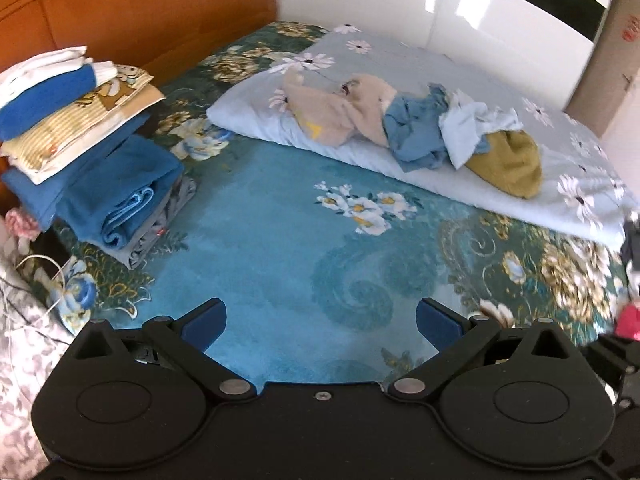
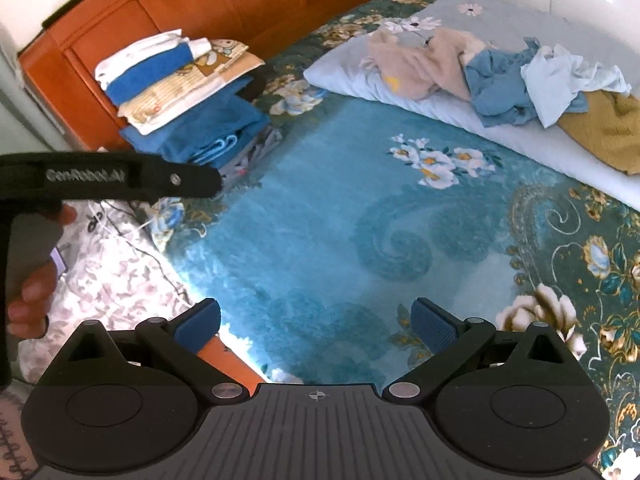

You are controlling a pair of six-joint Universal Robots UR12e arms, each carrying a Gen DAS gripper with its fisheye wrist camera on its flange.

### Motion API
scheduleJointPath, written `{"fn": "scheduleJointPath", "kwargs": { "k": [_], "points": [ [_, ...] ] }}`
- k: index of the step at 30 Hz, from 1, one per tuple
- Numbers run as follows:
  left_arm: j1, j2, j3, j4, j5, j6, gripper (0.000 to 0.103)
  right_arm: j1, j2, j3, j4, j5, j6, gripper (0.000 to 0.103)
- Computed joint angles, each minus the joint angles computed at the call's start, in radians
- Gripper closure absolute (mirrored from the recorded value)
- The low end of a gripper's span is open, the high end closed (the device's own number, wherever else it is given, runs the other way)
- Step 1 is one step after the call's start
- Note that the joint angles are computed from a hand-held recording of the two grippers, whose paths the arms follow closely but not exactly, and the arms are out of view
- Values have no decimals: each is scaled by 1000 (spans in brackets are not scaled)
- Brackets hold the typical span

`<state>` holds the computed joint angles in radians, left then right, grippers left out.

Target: Fold clothes

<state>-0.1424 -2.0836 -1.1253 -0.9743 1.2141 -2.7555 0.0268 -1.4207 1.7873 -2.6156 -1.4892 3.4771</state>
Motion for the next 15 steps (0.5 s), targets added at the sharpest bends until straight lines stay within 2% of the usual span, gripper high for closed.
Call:
{"fn": "scheduleJointPath", "kwargs": {
  "k": [6, 15],
  "points": [
    [19, -10, 19, -79, -54, 71, 2, 39, 7, -30, 52, -82, 51, 1],
    [31, -22, 43, -201, -99, 131, 2, 89, -9, -42, 167, -221, 122, 1]
  ]
}}
